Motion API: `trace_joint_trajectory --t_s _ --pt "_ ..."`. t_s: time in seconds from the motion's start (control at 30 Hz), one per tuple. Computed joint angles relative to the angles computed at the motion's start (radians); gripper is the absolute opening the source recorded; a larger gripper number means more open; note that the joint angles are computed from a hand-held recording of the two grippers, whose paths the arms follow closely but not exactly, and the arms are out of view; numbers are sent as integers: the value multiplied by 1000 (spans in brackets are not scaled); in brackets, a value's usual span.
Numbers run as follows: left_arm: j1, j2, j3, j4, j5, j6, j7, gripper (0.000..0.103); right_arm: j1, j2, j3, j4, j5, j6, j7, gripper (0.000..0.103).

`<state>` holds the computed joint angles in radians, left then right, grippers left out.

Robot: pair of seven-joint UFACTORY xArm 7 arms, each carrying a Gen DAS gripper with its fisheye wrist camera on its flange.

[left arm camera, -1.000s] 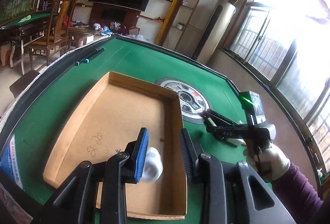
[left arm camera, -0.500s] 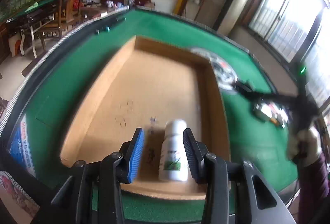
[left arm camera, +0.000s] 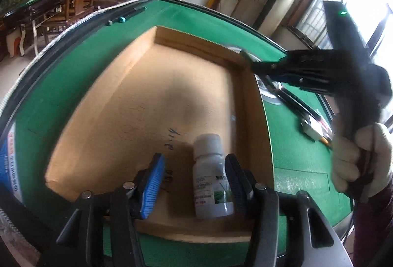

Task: Organize rigid objects
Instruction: 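Lower the bottle into the box and open the left tool while the right tool drops the lighter in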

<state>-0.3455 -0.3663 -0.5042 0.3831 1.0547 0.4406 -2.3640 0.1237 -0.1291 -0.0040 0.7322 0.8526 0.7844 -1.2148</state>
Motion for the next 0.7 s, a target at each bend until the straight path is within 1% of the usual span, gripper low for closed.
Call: trace_joint_trajectory --t_s 0.1,0.27,0.37,0.4,0.43,0.5,0.53,0.6,0.67,0.7 --pt "-14 -58 -4 -38 -29 18 -5 63 35 38 47 -4 -9 -114 64 20" --pt "33 -102 -30 -89 -21 -45 -46 63 61 114 80 5 -22 -246 132 20" --pt "57 -112 -56 -99 -28 -60 -55 63 69 132 95 -2 -56 -320 183 21" --pt "59 -117 -59 -102 -38 -62 -50 64 67 132 96 -6 -47 -329 180 23" --pt "63 -120 -64 -103 -47 -63 -46 65 63 128 94 -6 -30 -322 168 25" --pt "69 -123 -73 -102 -62 -66 -30 66 51 106 82 -11 19 -290 127 38" --pt "71 -122 -78 -99 -71 -64 -20 66 46 97 72 -13 57 -274 89 41" --pt "66 -122 -84 -94 -96 -56 10 66 30 48 45 -39 126 -239 -6 50" --pt "74 -104 -90 -79 -96 -67 44 66 15 -9 9 -76 166 -222 -94 54" --pt "86 -86 -94 -67 -87 -81 54 66 6 -32 -11 -93 178 -217 -132 55"
